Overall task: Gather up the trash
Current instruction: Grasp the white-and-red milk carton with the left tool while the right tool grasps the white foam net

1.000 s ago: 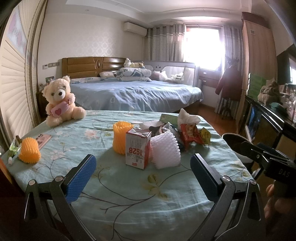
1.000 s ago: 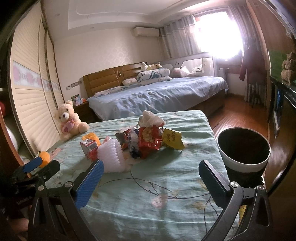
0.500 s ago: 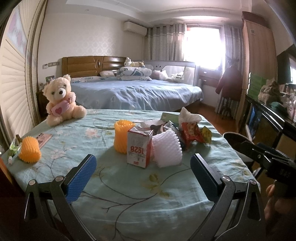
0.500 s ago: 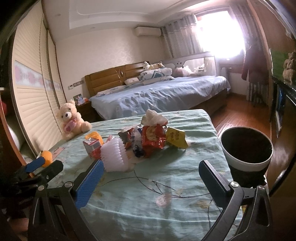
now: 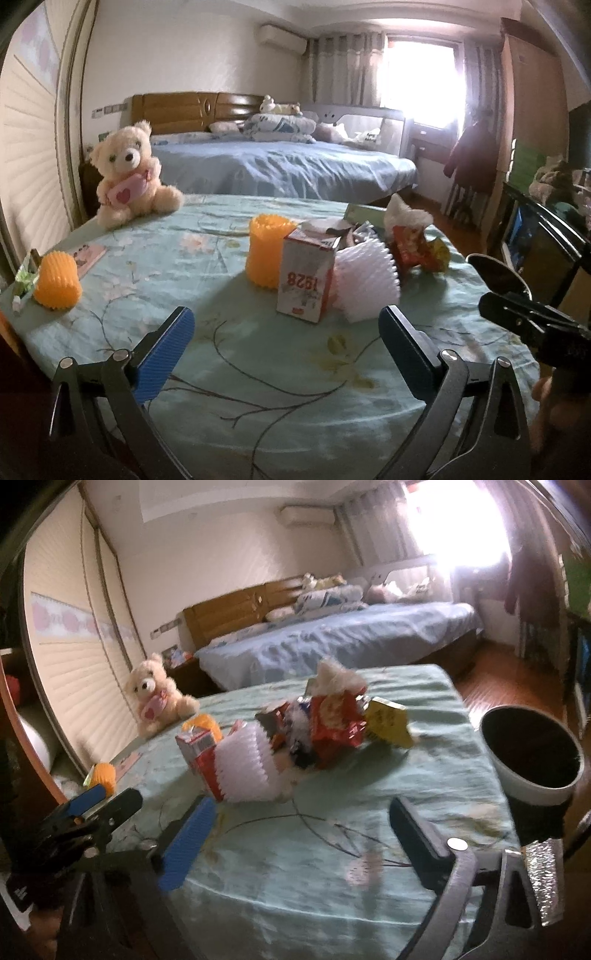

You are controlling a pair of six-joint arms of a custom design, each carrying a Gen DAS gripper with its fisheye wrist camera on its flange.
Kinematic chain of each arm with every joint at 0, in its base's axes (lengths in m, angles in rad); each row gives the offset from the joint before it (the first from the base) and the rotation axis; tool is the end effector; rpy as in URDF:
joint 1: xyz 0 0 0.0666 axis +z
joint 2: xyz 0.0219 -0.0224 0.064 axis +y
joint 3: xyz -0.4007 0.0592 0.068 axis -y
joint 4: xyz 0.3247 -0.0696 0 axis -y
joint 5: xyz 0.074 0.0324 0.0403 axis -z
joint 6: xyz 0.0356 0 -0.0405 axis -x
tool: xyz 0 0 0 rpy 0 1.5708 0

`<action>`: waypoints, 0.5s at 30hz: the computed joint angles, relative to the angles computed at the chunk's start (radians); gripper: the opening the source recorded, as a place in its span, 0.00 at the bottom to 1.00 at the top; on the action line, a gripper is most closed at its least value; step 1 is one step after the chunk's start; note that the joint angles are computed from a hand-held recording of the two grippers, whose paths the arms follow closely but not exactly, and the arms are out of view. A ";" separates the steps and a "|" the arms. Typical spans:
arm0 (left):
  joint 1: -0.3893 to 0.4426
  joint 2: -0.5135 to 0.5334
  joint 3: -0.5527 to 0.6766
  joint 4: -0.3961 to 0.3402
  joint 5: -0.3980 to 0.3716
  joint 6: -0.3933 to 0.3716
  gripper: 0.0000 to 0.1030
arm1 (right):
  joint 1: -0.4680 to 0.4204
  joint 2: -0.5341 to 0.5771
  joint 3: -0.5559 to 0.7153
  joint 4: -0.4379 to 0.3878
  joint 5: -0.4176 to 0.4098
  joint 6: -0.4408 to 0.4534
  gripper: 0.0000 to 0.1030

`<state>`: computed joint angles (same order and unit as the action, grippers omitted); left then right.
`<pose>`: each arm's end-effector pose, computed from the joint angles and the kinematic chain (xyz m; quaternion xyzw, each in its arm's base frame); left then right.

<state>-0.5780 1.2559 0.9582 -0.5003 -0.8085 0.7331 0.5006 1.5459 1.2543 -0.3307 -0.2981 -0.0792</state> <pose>0.2999 -0.1654 0.3667 -0.2138 0.8376 0.0776 0.4968 0.4150 0.2385 0.3764 -0.2503 0.8461 0.2557 0.3950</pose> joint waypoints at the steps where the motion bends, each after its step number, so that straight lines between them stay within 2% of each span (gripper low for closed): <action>1: 0.011 0.000 -0.004 0.005 0.012 -0.003 0.97 | 0.002 0.012 0.013 -0.016 -0.008 0.004 0.80; 9: 0.099 0.021 -0.013 0.037 0.102 -0.044 0.94 | 0.019 0.117 0.123 -0.133 -0.087 0.026 0.55; 15: 0.160 0.053 -0.003 0.069 0.205 -0.088 0.93 | 0.020 0.179 0.195 -0.187 -0.131 0.032 0.50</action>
<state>-0.4176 1.3088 0.9549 -0.4312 -0.6035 0.6446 0.5208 1.7251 1.4491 -0.5177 -0.4292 -0.0472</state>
